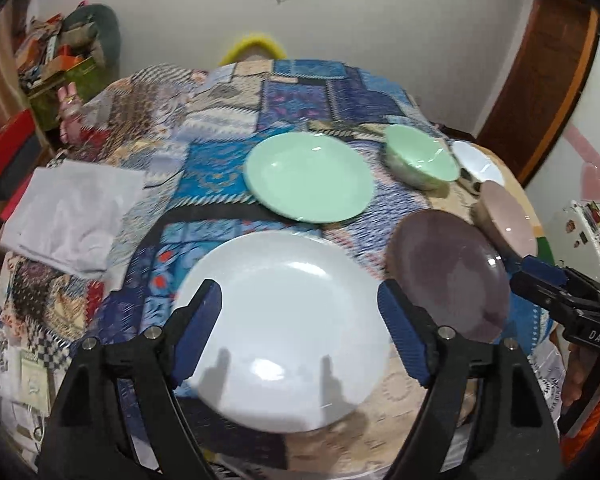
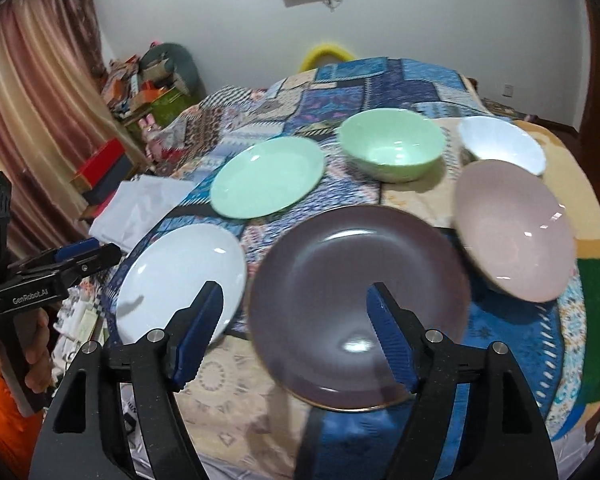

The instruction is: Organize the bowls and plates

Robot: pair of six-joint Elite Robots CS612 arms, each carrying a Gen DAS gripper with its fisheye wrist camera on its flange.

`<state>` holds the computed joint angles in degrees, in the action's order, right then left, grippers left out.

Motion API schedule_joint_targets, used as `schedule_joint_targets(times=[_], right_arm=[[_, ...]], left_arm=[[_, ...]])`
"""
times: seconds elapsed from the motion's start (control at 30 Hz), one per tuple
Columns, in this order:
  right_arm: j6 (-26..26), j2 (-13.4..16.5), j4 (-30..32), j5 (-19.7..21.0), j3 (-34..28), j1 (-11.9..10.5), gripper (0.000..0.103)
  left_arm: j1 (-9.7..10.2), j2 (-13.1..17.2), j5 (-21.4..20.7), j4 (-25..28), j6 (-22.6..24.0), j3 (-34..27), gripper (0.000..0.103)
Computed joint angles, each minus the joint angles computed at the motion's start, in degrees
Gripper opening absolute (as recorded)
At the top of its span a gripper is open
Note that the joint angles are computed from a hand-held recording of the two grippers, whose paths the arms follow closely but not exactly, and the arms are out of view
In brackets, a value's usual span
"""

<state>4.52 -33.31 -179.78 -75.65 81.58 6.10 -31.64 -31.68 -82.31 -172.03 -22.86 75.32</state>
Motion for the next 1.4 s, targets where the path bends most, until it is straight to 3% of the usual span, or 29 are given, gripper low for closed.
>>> schedule_joint_targets(times=[0.17, 0.3, 0.43, 0.63, 0.87, 1.13, 1.4], right_arm=[[-0.9, 1.4, 2.4, 0.3, -2.5, 1.4, 0.071], [-1.6, 2.5, 5.7, 0.5, -4.3, 2.3, 0.051], [-2.4, 3.2, 9.6, 0.7, -5.6, 3.0, 0.035], [-1.8, 4.0, 13.2, 0.5, -6.9, 3.7, 0.024], [-1.6, 4.7, 17.1, 0.0, -8.4, 4.4, 0.022], [-3.0, 5.4, 18.8, -3.9, -10.0, 5.2, 0.022], [-4.3, 6.4, 20.3, -2.2, -12.5, 5.3, 0.022]], left_arm=[[1.22, 0.1, 0.7, 0.5, -1.5, 1.5, 0.08], [1.91, 0.5, 0.7, -0.2, -2.4, 2.3, 0.078], [2.63, 0.7, -0.6, -0.5, -2.2, 3.0, 0.064], [3.58, 1.3, -3.4, -0.1, -2.2, 3.3, 0.048], [4.27, 1.7, -5.8, -0.4, -2.1, 3.7, 0.038], [4.89, 2.4, -7.4, 0.5, -1.7, 2.9, 0.032], [5.69, 3.1, -7.8, 1.6, -2.5, 1.7, 0.032]])
